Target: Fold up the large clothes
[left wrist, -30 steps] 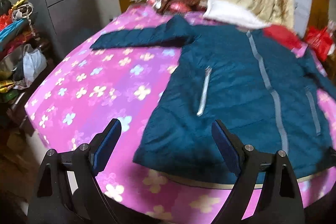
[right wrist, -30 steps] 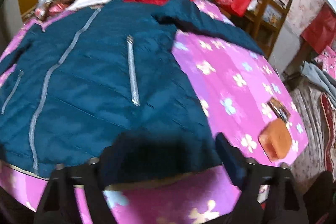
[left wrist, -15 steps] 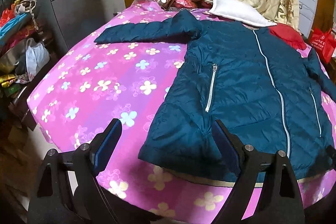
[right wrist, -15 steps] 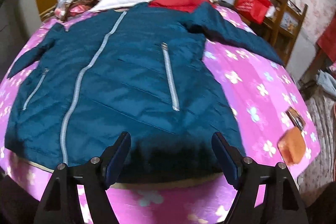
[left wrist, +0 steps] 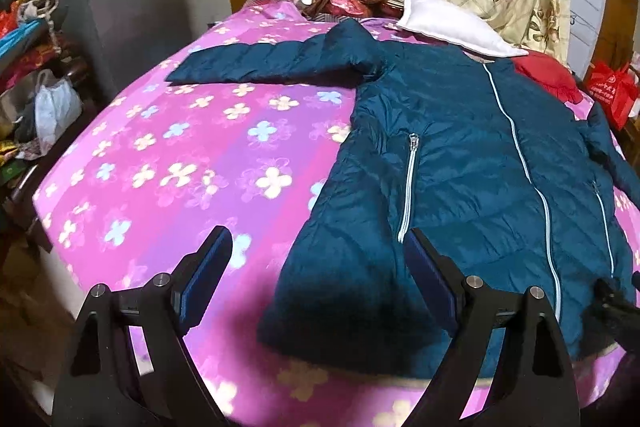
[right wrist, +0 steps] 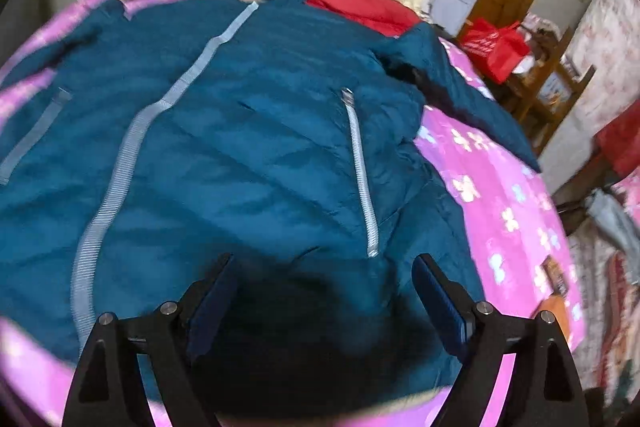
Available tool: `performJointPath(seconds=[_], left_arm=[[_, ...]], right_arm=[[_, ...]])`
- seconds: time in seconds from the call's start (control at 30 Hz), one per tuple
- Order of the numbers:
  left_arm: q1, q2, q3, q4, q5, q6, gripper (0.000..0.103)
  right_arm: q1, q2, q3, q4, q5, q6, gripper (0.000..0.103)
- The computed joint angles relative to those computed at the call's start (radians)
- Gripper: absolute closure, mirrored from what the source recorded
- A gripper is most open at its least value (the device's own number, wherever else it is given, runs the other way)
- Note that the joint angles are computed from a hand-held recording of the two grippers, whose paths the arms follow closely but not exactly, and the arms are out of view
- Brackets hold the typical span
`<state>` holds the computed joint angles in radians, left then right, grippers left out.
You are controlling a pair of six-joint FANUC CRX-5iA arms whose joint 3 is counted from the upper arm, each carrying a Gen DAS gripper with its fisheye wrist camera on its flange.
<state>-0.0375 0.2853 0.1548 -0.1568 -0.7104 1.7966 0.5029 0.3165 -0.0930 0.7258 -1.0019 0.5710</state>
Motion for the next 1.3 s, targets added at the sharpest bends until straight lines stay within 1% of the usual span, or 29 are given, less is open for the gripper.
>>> performJointPath(seconds=[0.07,0.13,0.17,0.2,0.23,0.27,0.3,0.4,0.57,0.73,0.83,0.87,1.0,1.07,1.13,1.2,1.3], left_arm=[[-0.002,0.034,0.025,-0.005,0.014,-0.006,0.015],[0.005,0.090,0.067,0.036,-0.005,-0.043,0.015],[0.011,0.119,0.089,0.066,-0.026,-0.061,0.017],[0.015,0.150,0.112,0.092,-0.051,-0.074,0.026],[0.014,0.175,0.138,0.095,-0.086,-0.073,0.034],[0.011,0.199,0.163,0.095,-0.120,-0.076,0.034],[0.006,0.213,0.172,0.085,-0.137,-0.066,0.034],[-0.003,0.192,0.128,0.060,-0.099,-0.035,0.034],[0.002,0.164,0.076,0.081,-0.089,-0.044,0.034],[0.003,0.111,0.002,0.085,-0.070,-0.070,0.034],[-0.002,0.071,-0.044,0.070,-0.053,-0.091,0.034],[0.004,0.053,-0.064,0.082,-0.052,-0.113,0.034],[0.062,-0.016,-0.135,0.203,-0.058,-0.203,0.035],[0.092,-0.057,-0.159,0.238,-0.028,-0.219,0.035],[0.116,-0.084,-0.156,0.244,0.007,-0.207,0.035],[0.140,-0.083,-0.119,0.252,0.022,-0.179,0.035],[0.179,-0.036,-0.042,0.315,0.002,-0.157,0.034]], right_arm=[[-0.023,0.027,0.007,0.022,0.013,0.004,0.017],[-0.040,0.039,0.017,0.013,0.027,0.023,0.017],[-0.050,0.041,0.030,-0.025,0.035,0.049,0.017],[-0.059,0.042,0.043,-0.062,0.040,0.070,0.017],[-0.070,0.039,0.052,-0.110,0.050,0.090,0.017],[-0.083,0.035,0.060,-0.162,0.059,0.110,0.017],[-0.098,0.029,0.069,-0.218,0.069,0.133,0.016],[-0.132,0.012,0.087,-0.356,0.077,0.195,0.015],[-0.128,-0.038,0.038,-0.406,0.081,0.211,0.015],[-0.107,-0.105,-0.036,-0.414,0.087,0.210,0.015],[-0.094,-0.127,-0.067,-0.406,0.093,0.195,0.015],[-0.090,-0.137,-0.076,-0.404,0.093,0.189,0.015],[-0.073,-0.165,-0.106,-0.373,0.089,0.165,0.014],[-0.062,-0.176,-0.114,-0.343,0.088,0.146,0.014],[-0.042,-0.192,-0.128,-0.284,0.109,0.124,0.014],[-0.025,-0.213,-0.136,-0.221,0.146,0.097,0.014],[-0.018,-0.217,-0.111,-0.180,0.216,0.098,0.014]])
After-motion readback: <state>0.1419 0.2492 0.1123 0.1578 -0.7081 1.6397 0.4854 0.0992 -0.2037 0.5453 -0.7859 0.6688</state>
